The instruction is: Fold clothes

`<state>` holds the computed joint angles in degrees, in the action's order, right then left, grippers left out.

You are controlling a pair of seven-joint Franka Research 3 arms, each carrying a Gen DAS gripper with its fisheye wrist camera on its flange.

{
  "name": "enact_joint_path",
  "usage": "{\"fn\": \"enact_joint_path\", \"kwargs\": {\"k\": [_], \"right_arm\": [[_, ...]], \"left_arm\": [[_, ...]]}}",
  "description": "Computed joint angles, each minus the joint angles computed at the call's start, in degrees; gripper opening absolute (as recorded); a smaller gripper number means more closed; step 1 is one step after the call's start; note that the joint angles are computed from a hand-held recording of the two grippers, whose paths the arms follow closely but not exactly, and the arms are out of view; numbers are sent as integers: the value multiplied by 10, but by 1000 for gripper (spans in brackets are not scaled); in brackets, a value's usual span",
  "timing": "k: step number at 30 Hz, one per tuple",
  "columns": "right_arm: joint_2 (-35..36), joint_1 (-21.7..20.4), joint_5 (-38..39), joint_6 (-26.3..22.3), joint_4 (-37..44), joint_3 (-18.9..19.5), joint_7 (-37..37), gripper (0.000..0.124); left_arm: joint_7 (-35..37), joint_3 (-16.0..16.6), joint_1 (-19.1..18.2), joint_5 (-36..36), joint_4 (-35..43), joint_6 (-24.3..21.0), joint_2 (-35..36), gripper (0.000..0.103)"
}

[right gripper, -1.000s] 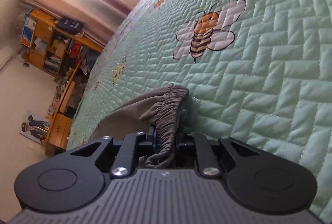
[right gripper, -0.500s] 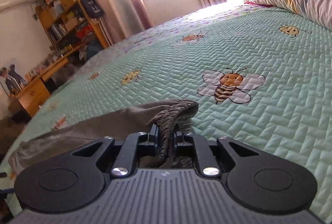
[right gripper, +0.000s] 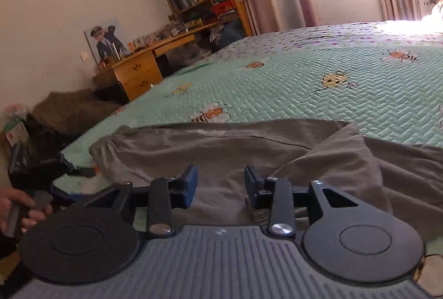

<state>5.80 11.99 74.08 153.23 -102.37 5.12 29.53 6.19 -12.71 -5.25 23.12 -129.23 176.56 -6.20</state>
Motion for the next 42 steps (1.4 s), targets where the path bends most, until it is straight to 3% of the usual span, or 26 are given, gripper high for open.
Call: {"fn": "enact_joint_path", "kwargs": {"k": [2, 4, 6, 11, 15, 19, 21, 22, 23, 25, 28, 32, 34, 37, 39, 40, 41, 42], "right_arm": [[-11, -10, 72, 24, -8, -5, -15, 61], [-17, -20, 126, 54, -12, -16, -21, 66], [-10, -31, 94, 99, -7, -32, 15, 68], [88, -86, -161, 21, 75, -89, 290, 70], [170, -147, -167, -91, 167, -68, 356, 71], [193, -205, -77, -126, 185, -7, 281, 71], [199, -213, -67, -138, 191, 4, 269, 65], [204, -215, -66, -147, 197, 7, 269, 50], [210, -211, -77, -154, 205, 6, 279, 21], [208, -203, -93, -146, 199, 8, 275, 19], [181, -188, -91, -82, 168, 10, 246, 18], [178, -171, -127, -2, 183, -7, 252, 4], [190, -166, -174, 11, 207, -18, 281, 4], [227, -163, -266, -41, 258, -36, 362, 4], [232, -168, -289, -60, 258, -28, 383, 11], [222, -175, -272, -47, 238, -15, 382, 24], [216, -190, -242, -44, 223, 0, 374, 47], [210, -200, -214, -38, 210, 11, 365, 54]], "left_arm": [[6, 6, -2, -12, -11, 14, -5, 94], [2, 6, 3, -17, -20, 31, -6, 94], [-10, -4, 14, -8, -20, 38, -3, 94], [-22, -13, 22, 16, -10, 32, 4, 95], [-3, 2, 6, -10, -11, 31, 3, 95], [3, 0, 5, -8, 2, 11, 9, 95], [-6, -3, 7, 7, 13, 1, 15, 96], [-9, -3, 6, 12, 17, -5, 17, 96], [-10, -2, 4, 17, 22, -11, 19, 96], [-12, 1, 0, 21, 25, -16, 19, 96], [2, 8, -9, 5, 24, -17, 19, 96], [10, 11, -10, 0, 21, -13, 17, 96], [-6, 7, -4, 17, 20, -10, 18, 96], [-22, 5, 0, 33, 18, -6, 17, 96], [-14, 8, -4, 25, 15, -3, 16, 96], [-9, 9, -5, 20, 14, -2, 16, 96], [-2, 11, -7, 11, 13, -2, 15, 96], [8, 13, -10, 2, 13, -2, 15, 96]]}}
